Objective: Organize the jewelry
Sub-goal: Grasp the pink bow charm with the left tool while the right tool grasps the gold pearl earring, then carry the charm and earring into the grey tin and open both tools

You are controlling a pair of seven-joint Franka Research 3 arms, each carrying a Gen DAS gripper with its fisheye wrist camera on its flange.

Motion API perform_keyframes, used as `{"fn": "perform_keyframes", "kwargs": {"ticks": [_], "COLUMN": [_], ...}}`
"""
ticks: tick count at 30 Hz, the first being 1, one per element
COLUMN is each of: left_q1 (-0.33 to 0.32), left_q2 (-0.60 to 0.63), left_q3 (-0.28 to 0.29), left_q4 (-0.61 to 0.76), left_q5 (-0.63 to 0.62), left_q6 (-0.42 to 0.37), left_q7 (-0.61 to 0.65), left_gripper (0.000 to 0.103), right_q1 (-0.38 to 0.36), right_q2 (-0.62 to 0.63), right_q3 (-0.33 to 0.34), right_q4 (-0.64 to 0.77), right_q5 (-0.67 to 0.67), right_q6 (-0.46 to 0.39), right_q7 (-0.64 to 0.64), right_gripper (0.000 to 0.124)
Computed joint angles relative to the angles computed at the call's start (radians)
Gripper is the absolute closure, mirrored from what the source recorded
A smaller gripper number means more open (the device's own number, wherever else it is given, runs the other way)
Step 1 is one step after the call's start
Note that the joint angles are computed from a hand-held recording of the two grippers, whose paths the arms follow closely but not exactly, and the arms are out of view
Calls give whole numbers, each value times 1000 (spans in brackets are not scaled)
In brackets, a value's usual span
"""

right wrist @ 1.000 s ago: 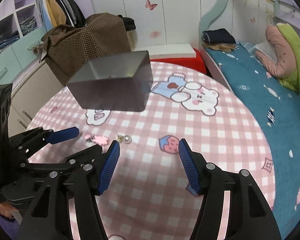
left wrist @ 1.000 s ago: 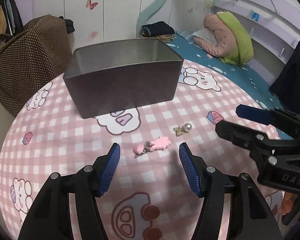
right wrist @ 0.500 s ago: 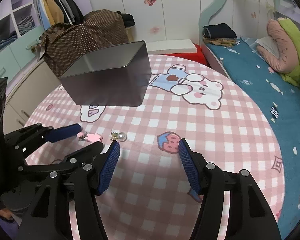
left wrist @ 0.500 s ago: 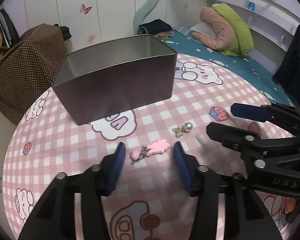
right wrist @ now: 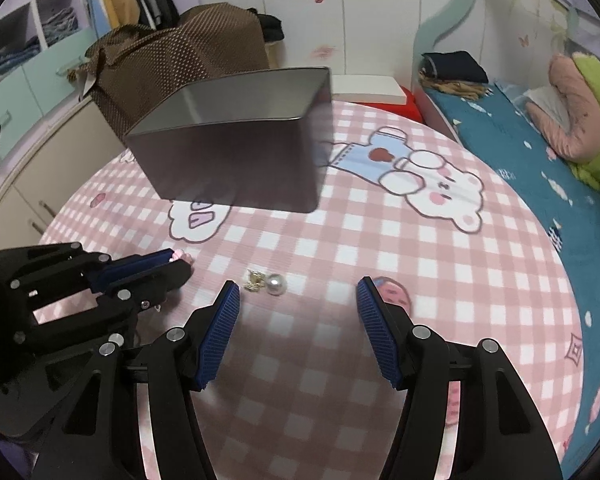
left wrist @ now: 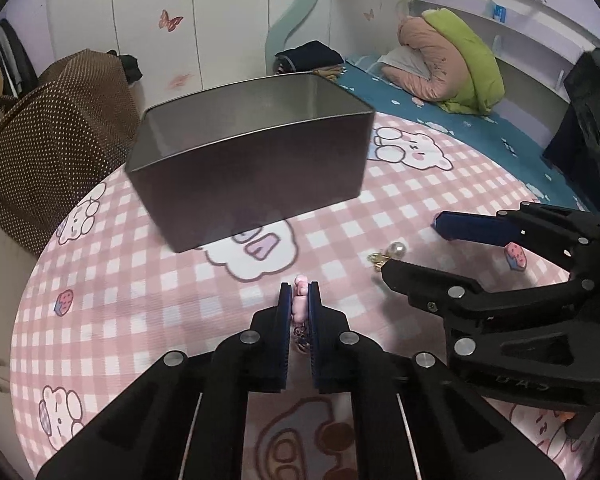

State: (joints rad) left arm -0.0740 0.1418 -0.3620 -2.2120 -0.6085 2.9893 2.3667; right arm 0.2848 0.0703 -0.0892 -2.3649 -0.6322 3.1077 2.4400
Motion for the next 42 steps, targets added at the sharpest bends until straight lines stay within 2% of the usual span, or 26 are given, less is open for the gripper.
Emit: {"fn": "perform_keyframes", "kwargs": {"ticks": [3,6,8,10,13,18,20,23,26,28,31,32,34,36,42], "left_q1": [26,25,21,15,7,-8,-15,-33,-54,-60,-58,-54,-41,-34,9], "left_q2": [0,-3,-7,-10,-19,-44,-62,-95,-103,-95,-56,-42,0,32,87], "left_q3": [-11,-1,7,13,24,47,59,85,113,127,138,137,134,126,76], "left_q4": [14,19,19,21,23,32,36,47,76,105,168,188,243,274,317], "left_q5": [-66,-114,-135,-158,-193,-255,-305,-385,-420,-425,-379,-355,-294,-225,-127], "left_q6": [-32,-49,-55,-62,-73,-109,-129,-151,-155,-159,-167,-176,-207,-201,-194], "left_q7": [49,88,108,130,161,211,254,319,337,330,275,246,176,109,28], "left_gripper": [96,96,96,96,96,96,96,96,96,96,96,96,96,96,96], "right_q1": [15,41,29,23,32,30,7,-22,-60,-83,-96,-104,-106,-130,-119], "right_q2": [16,28,32,33,30,-4,-24,-51,-68,-66,-49,-36,-17,9,69], "right_q3": [-1,-21,-5,8,5,-5,17,35,62,72,84,101,113,153,153], "right_q4": [26,59,62,61,62,43,35,40,53,81,107,114,128,149,200], "right_q5": [-8,-109,-86,-41,-31,-56,-19,-48,-30,-111,-20,91,209,349,493], "right_q6": [-18,-57,-47,-44,-55,-21,-10,4,31,33,55,62,68,64,50], "right_q7": [-9,55,33,-10,-25,7,-29,-7,-18,59,-12,-108,-209,-330,-451], "right_gripper": [67,85,106,112,112,112,112,112,112,112,112,112,112,112,112]}}
